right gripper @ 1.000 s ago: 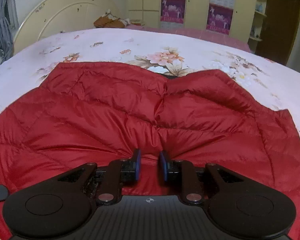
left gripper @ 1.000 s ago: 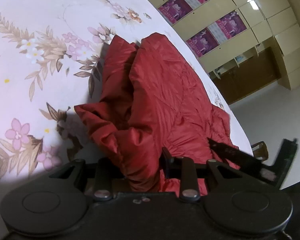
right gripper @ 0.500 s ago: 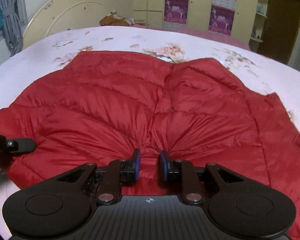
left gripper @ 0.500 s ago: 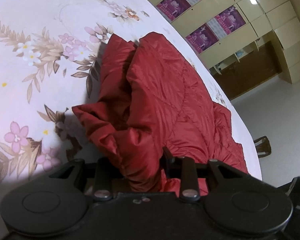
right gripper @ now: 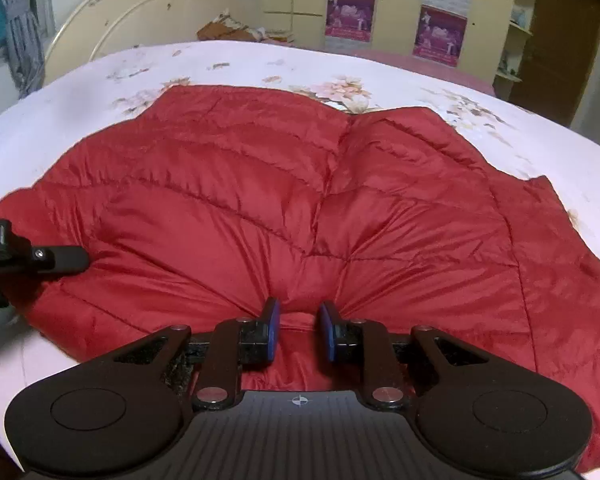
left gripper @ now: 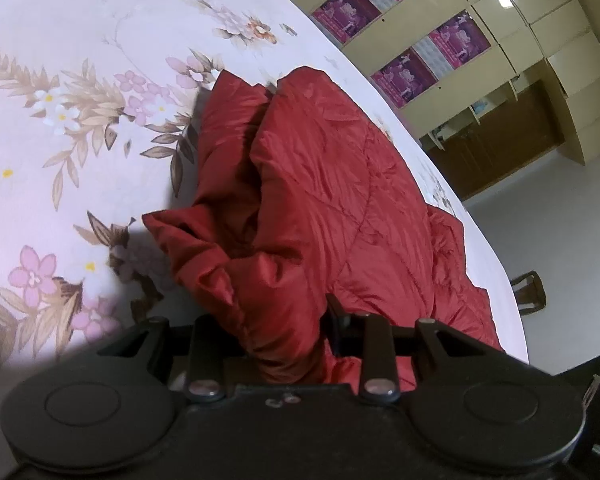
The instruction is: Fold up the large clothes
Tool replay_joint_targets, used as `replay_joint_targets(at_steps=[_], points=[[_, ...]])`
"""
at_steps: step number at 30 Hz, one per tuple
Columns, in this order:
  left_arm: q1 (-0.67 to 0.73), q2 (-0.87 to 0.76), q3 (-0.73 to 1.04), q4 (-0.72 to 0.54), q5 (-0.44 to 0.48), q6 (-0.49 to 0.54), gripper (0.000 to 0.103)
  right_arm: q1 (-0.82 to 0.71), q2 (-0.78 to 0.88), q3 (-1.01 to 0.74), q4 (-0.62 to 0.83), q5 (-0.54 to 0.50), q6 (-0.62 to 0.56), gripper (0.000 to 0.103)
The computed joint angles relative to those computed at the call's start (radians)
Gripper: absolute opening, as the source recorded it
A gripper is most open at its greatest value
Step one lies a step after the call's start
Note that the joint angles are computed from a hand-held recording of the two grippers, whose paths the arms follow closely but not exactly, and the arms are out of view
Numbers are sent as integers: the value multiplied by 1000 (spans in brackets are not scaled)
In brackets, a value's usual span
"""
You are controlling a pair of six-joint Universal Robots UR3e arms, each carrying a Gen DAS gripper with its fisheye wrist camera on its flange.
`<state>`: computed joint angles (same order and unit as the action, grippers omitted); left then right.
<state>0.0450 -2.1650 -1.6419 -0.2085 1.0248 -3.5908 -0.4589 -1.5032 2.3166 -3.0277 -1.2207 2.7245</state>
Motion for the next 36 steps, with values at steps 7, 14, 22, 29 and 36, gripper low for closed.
replay_joint_targets(at_steps=[7, 14, 22, 29, 36], points=[[-57, 39, -37, 95, 111, -27, 20, -76, 8, -4, 59, 102, -56, 22], [-214, 95, 154, -14, 266, 141, 18, -169, 19, -24, 165, 236, -135, 22], [-443, -56, 590, -263, 435, 326, 18, -539, -341, -7, 624, 407, -465, 22], [-579, -269, 895, -408, 448, 416, 18, -876, -456, 9, 895, 388, -731, 23], [-668, -485, 1174, -549, 459, 494, 19, -951, -390, 17, 915, 392, -754, 23]])
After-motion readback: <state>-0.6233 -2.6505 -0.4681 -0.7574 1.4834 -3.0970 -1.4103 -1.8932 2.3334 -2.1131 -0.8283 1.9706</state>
